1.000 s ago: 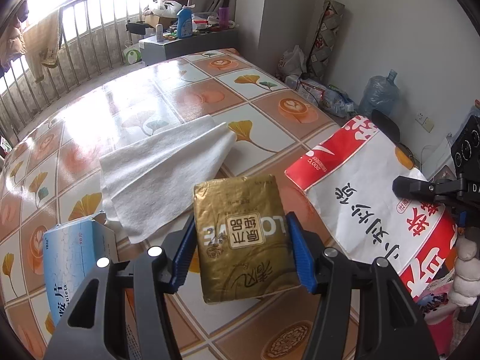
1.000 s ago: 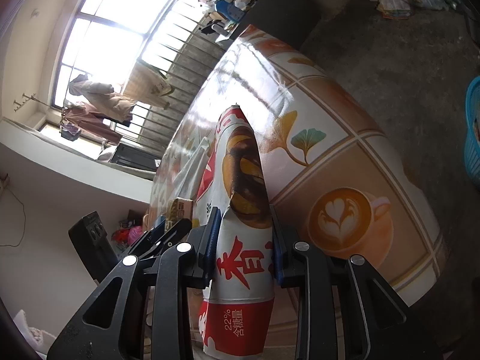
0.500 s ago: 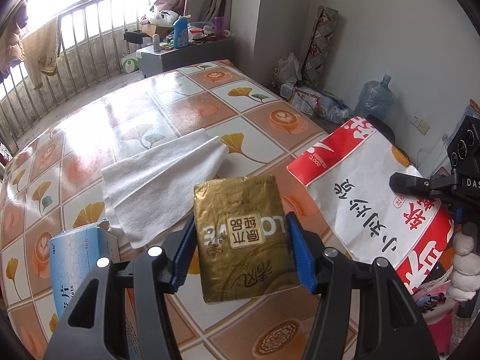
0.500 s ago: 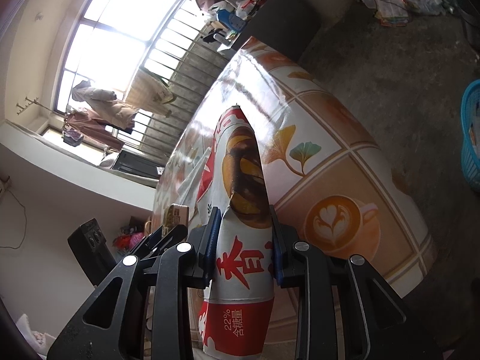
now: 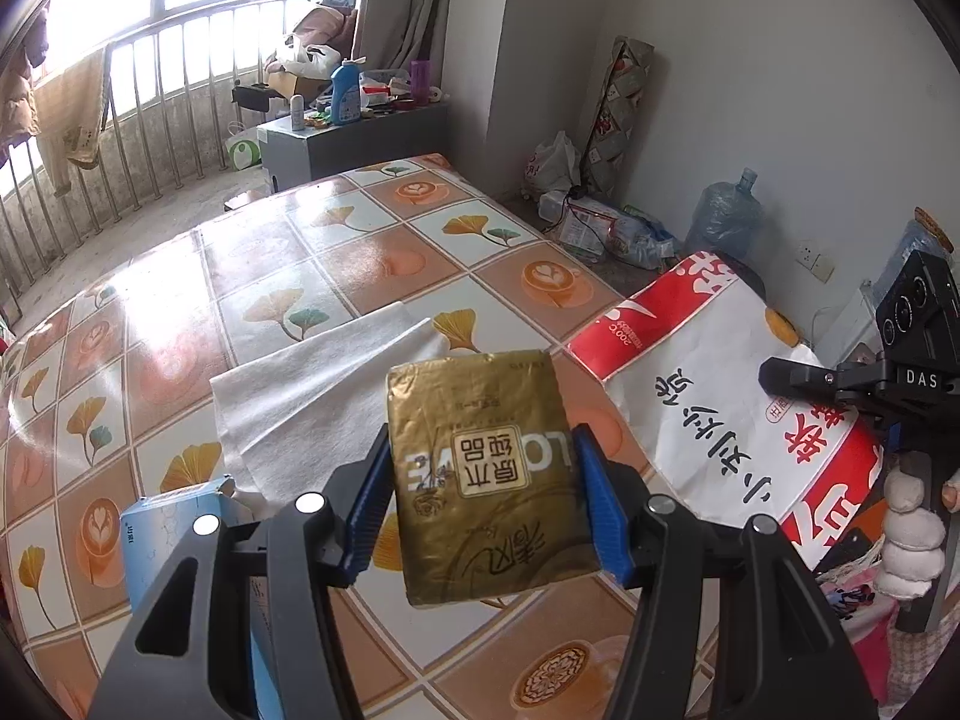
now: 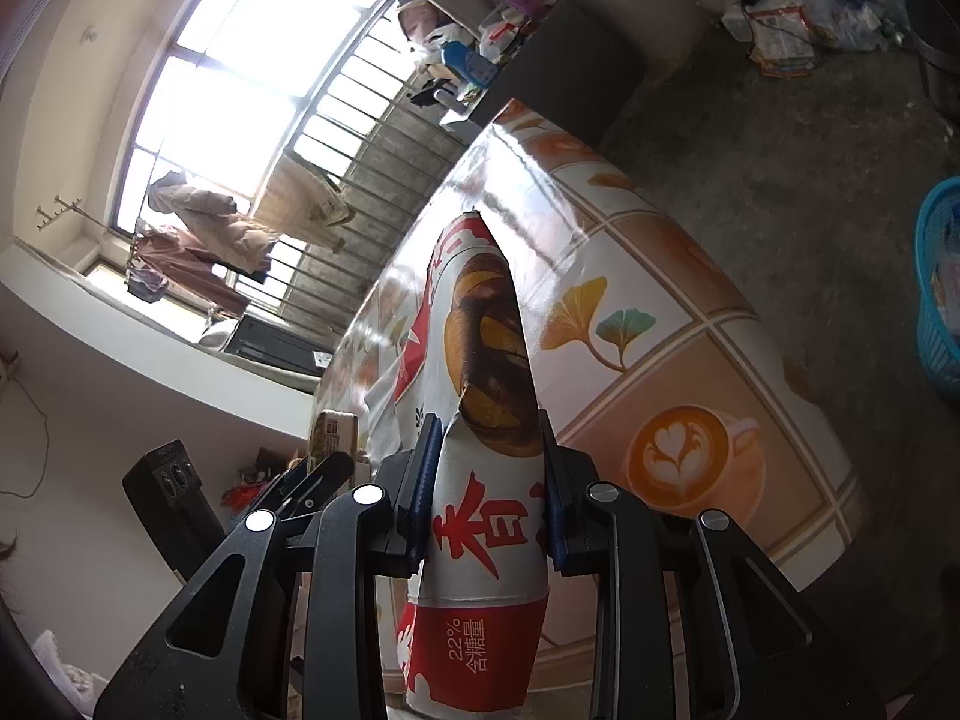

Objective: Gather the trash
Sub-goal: 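Grasp the gold wrapper with the left gripper while the right holds the snack bag, then carry the gold wrapper and snack bag over the blue basket with both grippers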

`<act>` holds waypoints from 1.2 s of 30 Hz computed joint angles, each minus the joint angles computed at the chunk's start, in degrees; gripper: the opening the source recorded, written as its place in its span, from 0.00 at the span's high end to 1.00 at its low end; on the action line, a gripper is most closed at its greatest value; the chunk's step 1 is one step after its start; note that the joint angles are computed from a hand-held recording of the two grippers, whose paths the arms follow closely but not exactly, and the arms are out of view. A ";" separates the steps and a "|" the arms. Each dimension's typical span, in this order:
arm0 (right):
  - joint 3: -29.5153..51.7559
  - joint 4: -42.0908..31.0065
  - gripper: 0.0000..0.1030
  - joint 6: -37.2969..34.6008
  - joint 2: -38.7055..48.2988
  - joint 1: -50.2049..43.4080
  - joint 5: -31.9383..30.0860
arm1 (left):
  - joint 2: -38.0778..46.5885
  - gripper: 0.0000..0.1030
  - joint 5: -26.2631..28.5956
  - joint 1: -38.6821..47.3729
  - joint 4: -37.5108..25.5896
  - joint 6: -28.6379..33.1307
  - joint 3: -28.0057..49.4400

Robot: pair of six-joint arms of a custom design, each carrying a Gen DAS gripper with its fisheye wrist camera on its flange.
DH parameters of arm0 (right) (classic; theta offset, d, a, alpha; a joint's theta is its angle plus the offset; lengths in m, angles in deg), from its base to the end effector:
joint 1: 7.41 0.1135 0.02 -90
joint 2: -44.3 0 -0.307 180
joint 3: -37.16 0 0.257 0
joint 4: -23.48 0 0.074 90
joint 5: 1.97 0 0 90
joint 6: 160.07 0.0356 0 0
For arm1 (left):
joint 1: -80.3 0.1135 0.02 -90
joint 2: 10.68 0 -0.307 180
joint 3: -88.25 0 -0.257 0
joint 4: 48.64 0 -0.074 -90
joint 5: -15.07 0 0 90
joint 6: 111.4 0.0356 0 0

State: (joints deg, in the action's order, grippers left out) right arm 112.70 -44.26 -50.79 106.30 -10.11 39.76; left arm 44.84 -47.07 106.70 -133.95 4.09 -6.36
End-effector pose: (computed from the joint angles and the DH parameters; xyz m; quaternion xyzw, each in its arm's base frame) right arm 0.1839 0.0179 0.3655 0.0422 0.8764 0.4255 0.2215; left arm 0.1228 0.0424 0.4077 0.0641 0.9273 -0.0806 0.3598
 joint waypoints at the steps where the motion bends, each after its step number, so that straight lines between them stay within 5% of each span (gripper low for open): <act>1: -0.17 0.22 0.73 0.18 -0.18 -0.30 -0.25 | 0.28 0.45 0.06 -0.22 -0.12 -0.05 0.58; 20: 0.28 -1.31 0.73 -4.06 -0.07 -12.93 -8.97 | 7.15 0.45 -6.54 -23.10 4.55 -15.15 11.07; 29: 6.14 -9.05 0.73 -16.00 4.52 -33.86 -12.01 | 16.66 0.45 -11.46 -40.94 9.10 -23.44 20.30; 36: 4.65 -1.18 0.73 -14.95 7.09 -50.22 1.89 | 30.18 0.45 -10.46 -53.83 12.01 -29.51 29.59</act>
